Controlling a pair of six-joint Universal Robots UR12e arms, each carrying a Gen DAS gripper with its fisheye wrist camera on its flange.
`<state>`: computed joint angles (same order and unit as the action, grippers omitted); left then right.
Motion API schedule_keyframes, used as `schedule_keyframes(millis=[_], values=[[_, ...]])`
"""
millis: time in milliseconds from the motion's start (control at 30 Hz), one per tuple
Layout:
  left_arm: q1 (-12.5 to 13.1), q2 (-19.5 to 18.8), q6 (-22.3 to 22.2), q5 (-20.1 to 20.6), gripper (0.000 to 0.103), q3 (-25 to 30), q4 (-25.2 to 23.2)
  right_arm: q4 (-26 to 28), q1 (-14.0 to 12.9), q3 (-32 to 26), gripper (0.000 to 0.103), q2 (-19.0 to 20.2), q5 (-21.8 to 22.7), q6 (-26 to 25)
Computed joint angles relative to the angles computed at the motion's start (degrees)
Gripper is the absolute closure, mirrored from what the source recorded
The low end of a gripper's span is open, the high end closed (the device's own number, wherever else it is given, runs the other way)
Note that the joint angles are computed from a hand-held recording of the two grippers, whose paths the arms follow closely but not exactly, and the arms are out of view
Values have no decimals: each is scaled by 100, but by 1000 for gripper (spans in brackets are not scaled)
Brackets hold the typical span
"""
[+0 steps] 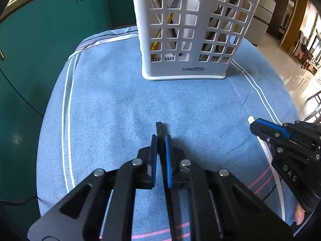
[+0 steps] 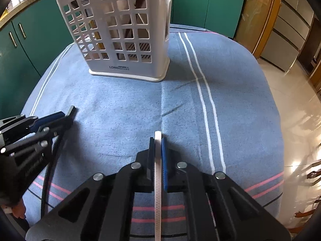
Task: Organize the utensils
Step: 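Lift both chopsticks and carry them above the white caddy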
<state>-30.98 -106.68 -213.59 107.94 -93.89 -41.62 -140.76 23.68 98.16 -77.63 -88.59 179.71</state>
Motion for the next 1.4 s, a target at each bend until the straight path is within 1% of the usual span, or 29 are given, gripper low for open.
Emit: schedule_keyframes(millis=[267,400,467,600,700,767,800,867,900,967,1100,1200,1267,1333,1400], values=[[-23,24,-69,20,97,-17,11,-125,-53,132,96,-173,171,55],[-94,84,-82,168,97,-2,126,-270,-109,196,96,-304,313,46],[-128,166,-35,254,97,-16,306,-392,-152,232,96,-414,454,47],[-240,344,155,526,97,-24,783,-620,-296,318,96,-665,902,63],[-356,457,423,924,97,6,1243,-894,-393,363,96,-862,1209,126],[-380,504,547,1111,97,2,1525,-1100,-433,373,96,-957,1325,155],[-407,523,601,1266,97,10,1710,-1217,-457,380,96,-1011,1401,164],[-449,534,686,1526,97,45,1906,-1398,-501,356,96,-1094,1544,163],[-468,536,746,1668,97,70,2039,-1451,-510,325,96,-1105,1567,151],[-490,533,811,1801,97,134,2181,-1621,-512,238,96,-1119,1577,116],[-554,517,1149,2134,97,312,2542,-1822,-528,11,96,-1086,1563,2],[-567,503,1452,2262,97,470,2905,-1975,-513,-211,96,-1000,1518,-85],[-568,498,1553,2329,97,574,3059,-2046,-480,-443,96,-901,1456,-148],[-492,507,1536,2244,97,670,3175,-2071,-487,-630,96,-828,1502,-130],[-381,530,1330,2085,97,738,3208,-2075,-519,-857,96,-744,1589,-48]])
